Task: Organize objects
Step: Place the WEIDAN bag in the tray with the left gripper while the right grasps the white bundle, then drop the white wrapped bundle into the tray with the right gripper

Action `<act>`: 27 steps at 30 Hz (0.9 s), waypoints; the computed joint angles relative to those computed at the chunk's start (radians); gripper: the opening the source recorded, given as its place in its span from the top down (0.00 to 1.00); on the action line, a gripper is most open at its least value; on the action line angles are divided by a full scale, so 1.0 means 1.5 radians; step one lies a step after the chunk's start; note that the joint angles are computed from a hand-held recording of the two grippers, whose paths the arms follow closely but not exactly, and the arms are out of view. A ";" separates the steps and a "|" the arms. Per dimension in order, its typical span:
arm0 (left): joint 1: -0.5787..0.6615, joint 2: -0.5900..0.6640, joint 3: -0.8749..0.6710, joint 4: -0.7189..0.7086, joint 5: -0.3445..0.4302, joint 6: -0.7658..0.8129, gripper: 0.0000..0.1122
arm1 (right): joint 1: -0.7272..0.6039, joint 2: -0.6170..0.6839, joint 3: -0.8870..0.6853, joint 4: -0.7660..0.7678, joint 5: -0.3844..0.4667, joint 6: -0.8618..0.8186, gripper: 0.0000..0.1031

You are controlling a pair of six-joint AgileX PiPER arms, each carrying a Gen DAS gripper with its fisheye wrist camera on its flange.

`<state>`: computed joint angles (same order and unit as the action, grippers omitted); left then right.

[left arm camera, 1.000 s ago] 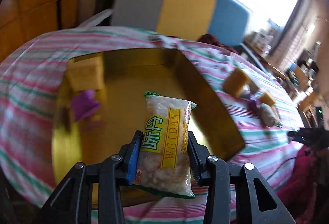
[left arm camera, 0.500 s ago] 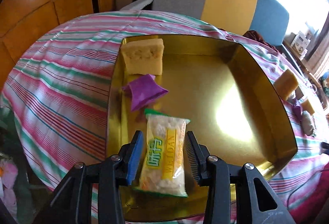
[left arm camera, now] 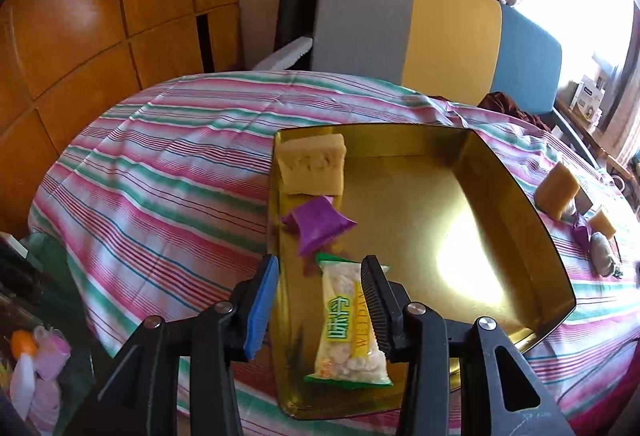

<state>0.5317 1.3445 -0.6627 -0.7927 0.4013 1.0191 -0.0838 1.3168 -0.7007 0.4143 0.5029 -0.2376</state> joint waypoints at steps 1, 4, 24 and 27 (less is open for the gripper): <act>0.009 -0.002 0.001 -0.009 0.005 0.012 0.60 | 0.042 0.003 -0.011 -0.010 -0.004 0.019 0.65; 0.032 -0.009 0.007 -0.025 0.013 0.034 0.58 | 0.179 0.032 -0.054 -0.041 -0.024 0.077 0.65; 0.171 0.044 0.000 -0.106 0.055 0.160 0.54 | 0.521 0.558 -0.652 -0.173 0.142 0.242 0.65; 0.187 0.058 -0.004 -0.112 0.055 0.164 0.52 | 0.543 0.615 -0.731 -0.191 0.181 0.256 0.64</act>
